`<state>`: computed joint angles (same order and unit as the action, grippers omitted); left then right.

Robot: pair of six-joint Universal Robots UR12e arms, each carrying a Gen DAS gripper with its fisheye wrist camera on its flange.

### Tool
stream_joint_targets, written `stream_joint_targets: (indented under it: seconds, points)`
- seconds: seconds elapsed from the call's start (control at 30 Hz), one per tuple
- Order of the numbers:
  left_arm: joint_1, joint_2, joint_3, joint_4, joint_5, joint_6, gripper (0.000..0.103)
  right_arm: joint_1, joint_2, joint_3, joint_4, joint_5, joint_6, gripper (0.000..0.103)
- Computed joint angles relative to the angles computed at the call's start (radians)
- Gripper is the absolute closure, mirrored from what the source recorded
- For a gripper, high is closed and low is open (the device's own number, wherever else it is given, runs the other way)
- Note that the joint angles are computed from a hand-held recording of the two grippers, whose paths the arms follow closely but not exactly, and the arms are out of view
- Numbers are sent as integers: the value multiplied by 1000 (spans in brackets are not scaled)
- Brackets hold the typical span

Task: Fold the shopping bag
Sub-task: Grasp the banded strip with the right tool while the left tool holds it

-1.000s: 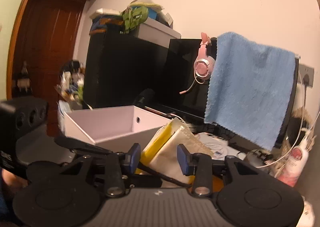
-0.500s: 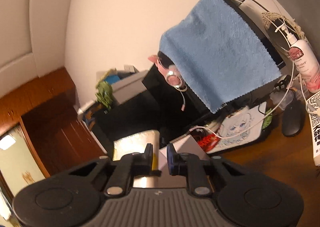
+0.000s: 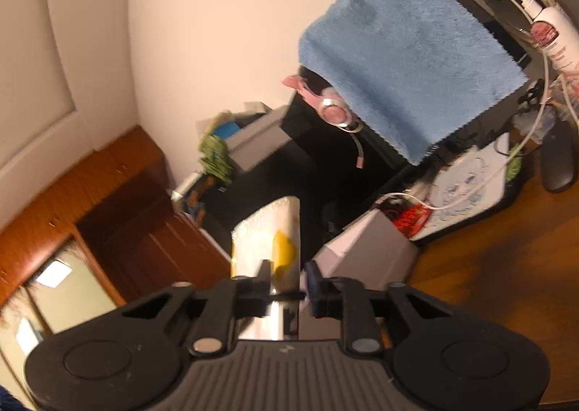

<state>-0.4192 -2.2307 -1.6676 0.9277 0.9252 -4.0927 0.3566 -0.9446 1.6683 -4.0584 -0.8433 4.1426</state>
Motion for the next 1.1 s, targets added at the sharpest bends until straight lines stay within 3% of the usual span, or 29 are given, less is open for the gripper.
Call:
stream_joint_targets:
  seconds: [0.03, 0.1, 0.13, 0.17, 0.3, 0.37, 0.4, 0.47, 0.53, 0.6, 0.67, 0.7, 0.77, 0.87, 0.93, 1.03, 1.1]
  points:
    - [2, -4, 5, 6, -21, -10, 90, -4, 11, -15, -28, 23, 38, 55]
    - [6, -11, 17, 10, -62, -25, 90, -6, 30, -45, -72, 57, 87, 56]
    - [6, -13, 20, 11, -69, -29, 89, -5, 35, -54, -80, 70, 93, 66]
    - [5, -12, 19, 9, -69, -28, 87, -4, 37, -59, -79, 77, 91, 83]
    - [8, -19, 24, 16, -97, -55, 75, 4, 44, -66, -96, 44, 118, 88]
    - [8, -24, 26, 26, -112, -66, 75, 4, 48, -68, -122, 19, 149, 88]
    - [5, -18, 18, 12, -98, -39, 85, 3, 52, -71, -137, 13, 164, 88]
    - [-2, -5, 1, -16, -68, 14, 90, 1, 55, -76, -151, 9, 177, 88]
    - [-16, 19, -24, -74, -1, 112, 91, 4, 34, -53, -86, -9, 84, 82]
    - [-44, 57, -59, -171, 132, 285, 91, 12, 2, -20, -1, -56, -35, 74]
    - [-75, 86, -78, -261, 265, 438, 91, 35, -44, 24, 101, -177, -216, 53]
    - [-92, 97, -82, -300, 334, 507, 91, 48, -65, 41, 145, -247, -300, 53]
    - [-108, 100, -80, -332, 386, 573, 91, 70, -96, 58, 207, -323, -450, 51]
    - [-131, 103, -74, -376, 465, 666, 91, 102, -130, 62, 321, -351, -674, 47]
    - [-146, 103, -70, -391, 515, 720, 91, 136, -140, 56, 357, -439, -804, 47]
    - [-159, 101, -66, -395, 560, 769, 91, 175, -150, 42, 421, -568, -919, 47]
    - [-157, 102, -68, -397, 560, 770, 91, 187, -151, 30, 463, -611, -960, 47]
